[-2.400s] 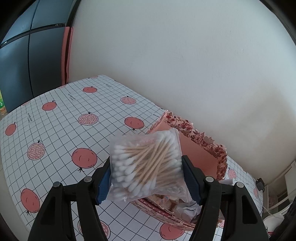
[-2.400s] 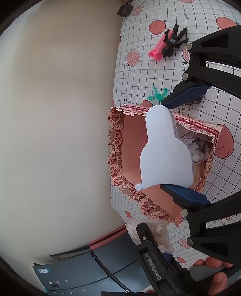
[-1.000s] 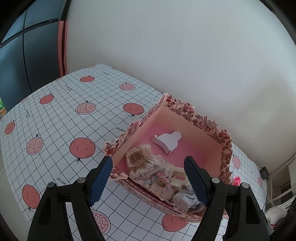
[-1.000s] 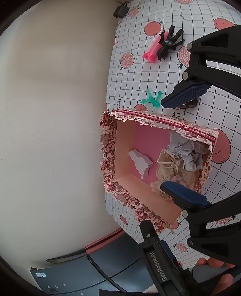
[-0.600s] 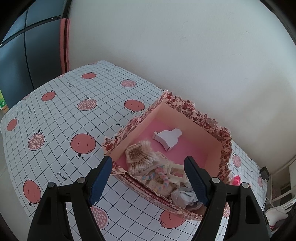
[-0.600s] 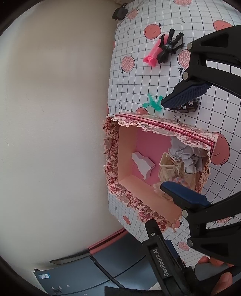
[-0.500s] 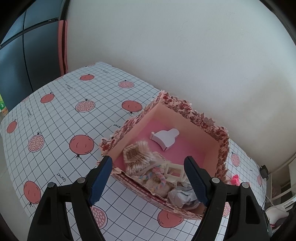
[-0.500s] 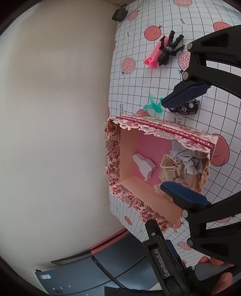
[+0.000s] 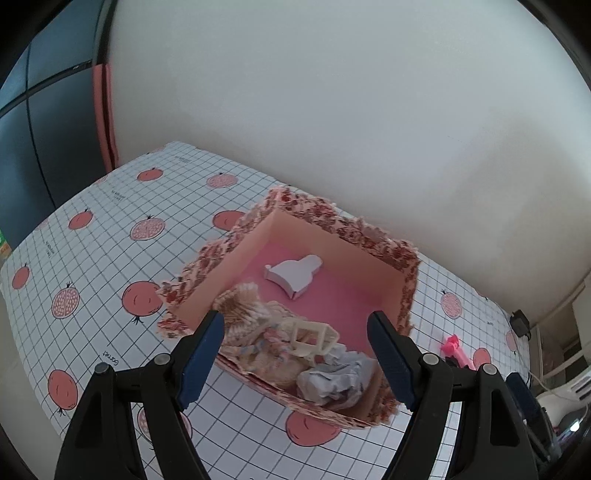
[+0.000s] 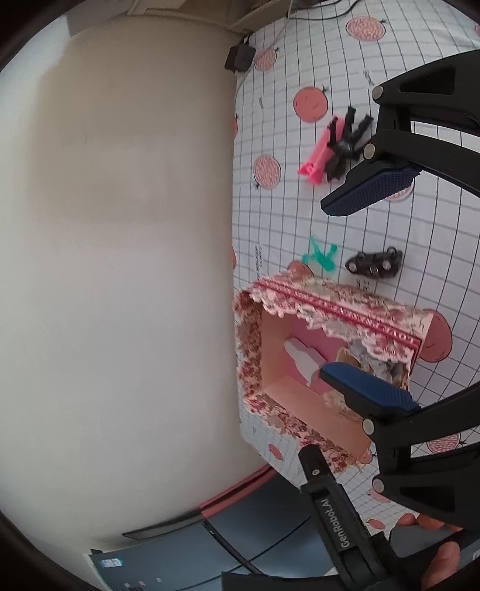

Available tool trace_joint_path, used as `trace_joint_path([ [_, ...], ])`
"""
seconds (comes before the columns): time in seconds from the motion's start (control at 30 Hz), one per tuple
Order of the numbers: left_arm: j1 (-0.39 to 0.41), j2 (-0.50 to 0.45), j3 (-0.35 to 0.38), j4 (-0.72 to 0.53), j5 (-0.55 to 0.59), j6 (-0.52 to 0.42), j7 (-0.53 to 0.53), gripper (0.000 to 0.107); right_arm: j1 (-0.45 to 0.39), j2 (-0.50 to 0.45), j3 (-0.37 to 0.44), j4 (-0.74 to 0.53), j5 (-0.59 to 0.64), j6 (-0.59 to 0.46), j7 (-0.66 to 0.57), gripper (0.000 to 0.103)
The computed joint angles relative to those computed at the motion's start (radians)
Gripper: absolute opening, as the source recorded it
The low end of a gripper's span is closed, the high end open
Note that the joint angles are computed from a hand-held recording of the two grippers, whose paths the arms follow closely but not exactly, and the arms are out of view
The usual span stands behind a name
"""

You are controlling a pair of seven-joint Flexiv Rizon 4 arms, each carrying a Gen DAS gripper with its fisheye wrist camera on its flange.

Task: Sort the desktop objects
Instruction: 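Withdraw both tools from the box toward the black toy car and pink toy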

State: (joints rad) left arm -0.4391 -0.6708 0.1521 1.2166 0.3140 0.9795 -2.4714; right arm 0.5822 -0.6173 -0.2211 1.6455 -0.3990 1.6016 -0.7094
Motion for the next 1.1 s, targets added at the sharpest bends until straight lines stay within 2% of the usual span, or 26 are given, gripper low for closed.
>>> trace_joint_path([
  [0.27,-0.028,-0.029,-0.011,-0.069,0.009,-0.022,0.021,0.080,0.008,0.045,-0.059,0.065,0.014,0.024,0.013,0.084],
  [0.57,-0.067,-0.083,-0.024,-0.166,0.011,-0.039,0.079,0.080,0.039,0.097,-0.165,0.157,0.028,0.049,0.031,0.084],
  [1.1,-0.120,-0.213,-0.041,-0.377,-0.030,-0.116,0.194,0.080,0.032,0.141,-0.236,0.239,0.080,0.064,0.034,0.085],
])
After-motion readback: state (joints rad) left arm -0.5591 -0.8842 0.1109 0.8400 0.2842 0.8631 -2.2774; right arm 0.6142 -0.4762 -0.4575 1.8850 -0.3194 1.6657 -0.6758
